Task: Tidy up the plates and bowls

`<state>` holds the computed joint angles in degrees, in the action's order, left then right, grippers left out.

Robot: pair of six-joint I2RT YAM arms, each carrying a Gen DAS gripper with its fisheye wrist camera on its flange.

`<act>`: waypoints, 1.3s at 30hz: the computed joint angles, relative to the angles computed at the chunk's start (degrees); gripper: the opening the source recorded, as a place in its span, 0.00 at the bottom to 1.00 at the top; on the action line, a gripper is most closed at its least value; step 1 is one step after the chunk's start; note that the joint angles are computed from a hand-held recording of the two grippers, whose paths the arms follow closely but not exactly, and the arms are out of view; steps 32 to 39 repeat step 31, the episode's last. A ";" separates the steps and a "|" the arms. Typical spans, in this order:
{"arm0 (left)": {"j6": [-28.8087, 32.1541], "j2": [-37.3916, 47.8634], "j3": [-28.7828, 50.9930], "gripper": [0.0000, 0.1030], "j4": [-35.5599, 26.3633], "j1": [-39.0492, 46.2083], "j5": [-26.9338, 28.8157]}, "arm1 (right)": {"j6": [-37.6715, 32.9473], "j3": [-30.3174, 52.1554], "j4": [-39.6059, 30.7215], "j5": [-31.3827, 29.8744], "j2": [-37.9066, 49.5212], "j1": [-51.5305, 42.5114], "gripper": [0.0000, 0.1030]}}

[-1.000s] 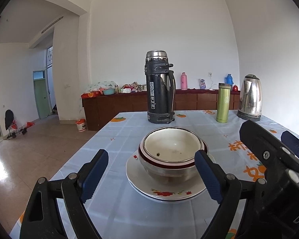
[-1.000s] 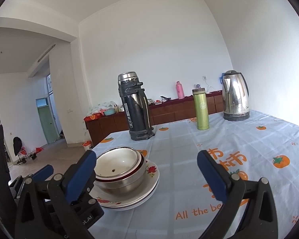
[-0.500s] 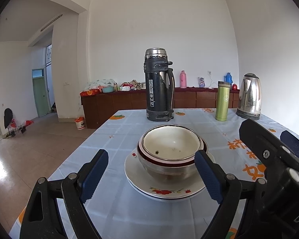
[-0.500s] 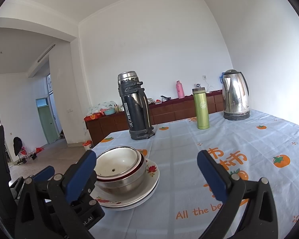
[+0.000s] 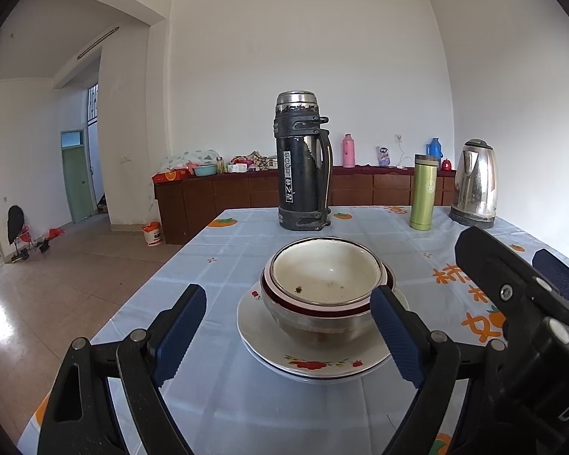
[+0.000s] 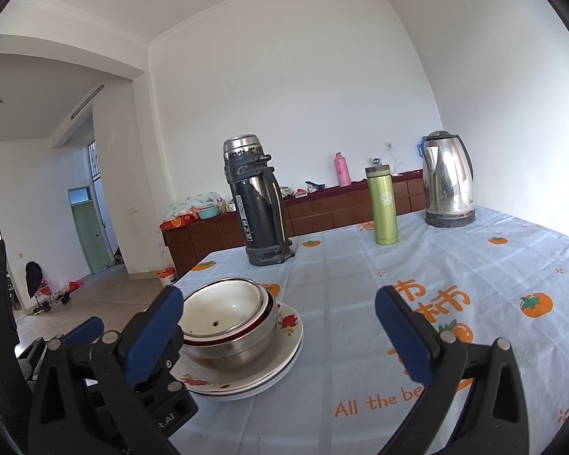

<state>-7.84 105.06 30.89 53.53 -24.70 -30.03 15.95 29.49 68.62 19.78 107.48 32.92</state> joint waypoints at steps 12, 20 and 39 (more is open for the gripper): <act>1.55 0.09 -1.21 0.87 3.16 -0.65 -2.05 | 0.04 0.14 -0.12 0.04 0.05 0.00 1.00; 3.33 0.15 -1.84 0.87 5.20 -1.40 -4.24 | 0.01 0.11 -0.17 -0.01 0.00 -0.04 1.00; 0.97 -0.91 -1.56 0.87 2.19 -0.72 -0.93 | 0.25 0.35 0.19 -0.09 0.89 -0.16 1.00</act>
